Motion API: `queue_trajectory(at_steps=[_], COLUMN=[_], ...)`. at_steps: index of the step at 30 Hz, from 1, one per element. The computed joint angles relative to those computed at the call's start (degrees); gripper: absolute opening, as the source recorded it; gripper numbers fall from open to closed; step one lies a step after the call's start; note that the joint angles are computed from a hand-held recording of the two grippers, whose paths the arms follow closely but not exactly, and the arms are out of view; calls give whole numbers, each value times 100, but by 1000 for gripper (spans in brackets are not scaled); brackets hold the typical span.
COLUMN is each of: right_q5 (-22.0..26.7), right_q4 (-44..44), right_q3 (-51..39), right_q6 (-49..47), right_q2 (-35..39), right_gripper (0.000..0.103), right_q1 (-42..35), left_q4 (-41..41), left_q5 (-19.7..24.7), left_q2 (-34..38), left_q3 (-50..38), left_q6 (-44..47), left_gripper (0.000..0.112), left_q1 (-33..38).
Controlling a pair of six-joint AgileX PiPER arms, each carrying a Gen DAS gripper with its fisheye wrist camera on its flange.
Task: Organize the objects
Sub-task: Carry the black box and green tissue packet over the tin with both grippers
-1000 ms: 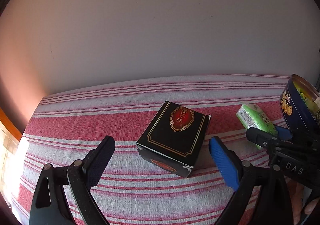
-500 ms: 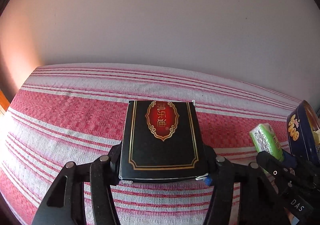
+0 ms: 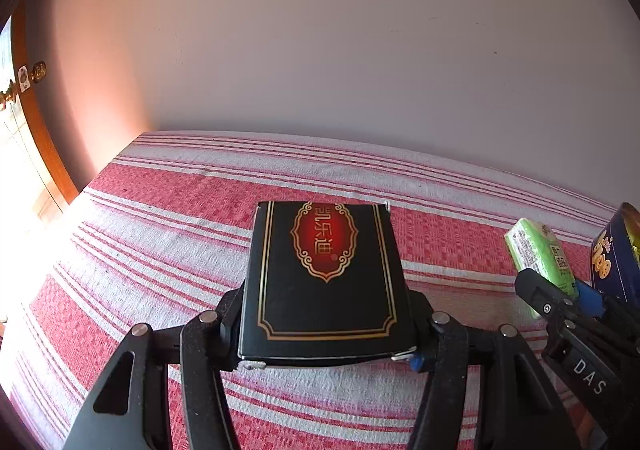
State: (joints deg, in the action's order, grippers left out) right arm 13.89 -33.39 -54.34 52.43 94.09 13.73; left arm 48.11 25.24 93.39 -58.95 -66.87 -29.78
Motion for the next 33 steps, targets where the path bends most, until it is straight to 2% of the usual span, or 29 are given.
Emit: queue_trajectory(at_steps=[2, 6, 11, 15, 23, 28, 33], right_q5=[-3, 68, 34, 69, -3, 16, 65], right_q4=[-631, -2071, -2692, -3039, -3087, -3192, -3482], right_q3=[111, 366, 741, 1030, 1544, 1854, 2103], right_q6=[648, 2050, 2608, 2993, 3035, 3113, 3360], right_q2=[-115, -346, -700, -947, -1432, -1746, -1973], right_gripper=[50, 50, 50, 50, 50, 50, 50], right_q1=[50, 248, 324, 392, 367, 420, 549], left_q4=[394, 933, 1152, 1359, 1396, 1495, 1352], left_q5=[22, 225, 554, 822, 1208, 1275, 1795], left_q2=[-403, -690, -867, -1004, -1324, -1449, -1552], left_q3=[542, 885, 1044, 1189, 1433, 1667, 1702], left_q6=[-515, -1252, -1688, -2094, -2509, -2869, -3262], left_gripper=[60, 60, 60, 60, 60, 60, 60], left_q1=[-142, -469, -921, -1303, -1725, -1888, -2553])
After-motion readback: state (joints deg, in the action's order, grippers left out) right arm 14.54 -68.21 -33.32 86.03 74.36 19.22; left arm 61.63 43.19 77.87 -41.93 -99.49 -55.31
